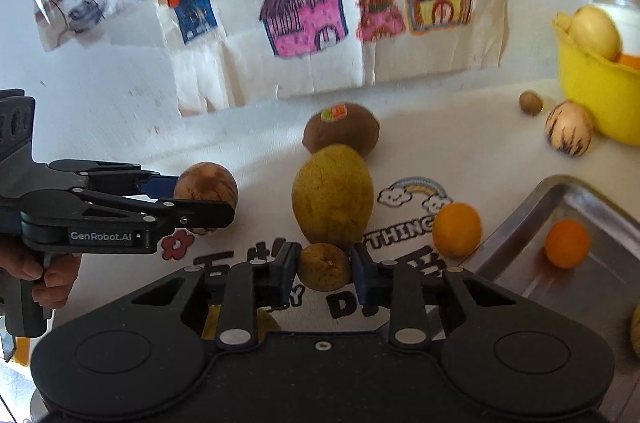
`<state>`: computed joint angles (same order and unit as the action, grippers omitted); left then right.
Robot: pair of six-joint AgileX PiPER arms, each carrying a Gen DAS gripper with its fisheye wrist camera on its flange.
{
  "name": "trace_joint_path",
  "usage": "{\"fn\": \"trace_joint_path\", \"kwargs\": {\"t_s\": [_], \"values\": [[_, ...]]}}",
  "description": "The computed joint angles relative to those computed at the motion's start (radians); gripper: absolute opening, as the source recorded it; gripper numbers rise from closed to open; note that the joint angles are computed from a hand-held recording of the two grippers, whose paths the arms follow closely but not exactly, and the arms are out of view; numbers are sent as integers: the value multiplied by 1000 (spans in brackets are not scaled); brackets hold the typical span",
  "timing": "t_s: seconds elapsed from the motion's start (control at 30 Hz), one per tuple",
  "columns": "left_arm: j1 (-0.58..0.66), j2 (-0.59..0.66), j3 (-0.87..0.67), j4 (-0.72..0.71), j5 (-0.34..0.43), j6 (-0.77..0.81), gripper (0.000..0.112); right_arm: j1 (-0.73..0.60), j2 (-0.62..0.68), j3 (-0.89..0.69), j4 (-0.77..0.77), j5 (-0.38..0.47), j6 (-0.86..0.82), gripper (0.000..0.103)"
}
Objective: Organize fruits
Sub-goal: 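Carry the melon in the left tool while the right tool carries the brown fruit to the tray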
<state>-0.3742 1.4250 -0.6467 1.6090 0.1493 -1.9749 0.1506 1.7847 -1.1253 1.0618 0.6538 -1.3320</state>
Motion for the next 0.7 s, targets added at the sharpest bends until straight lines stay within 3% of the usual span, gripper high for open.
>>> {"fn": "trace_joint_path", "kwargs": {"t_s": [0.2, 0.4, 0.6, 0.7], "values": [[-98, -21, -49, -218, 98, 188, 50, -109, -92, 71, 88, 41, -118, 32], [-188, 15, -134, -304, 138, 229, 50, -264, -177, 140, 131, 74, -214, 32], [-276, 106, -252, -360, 157, 248, 50, -383, -198, 205, 210, 25, -348, 32], [-302, 172, -341, -483, 165, 342, 50, -417, -178, 213, 254, -12, -400, 32]]}}
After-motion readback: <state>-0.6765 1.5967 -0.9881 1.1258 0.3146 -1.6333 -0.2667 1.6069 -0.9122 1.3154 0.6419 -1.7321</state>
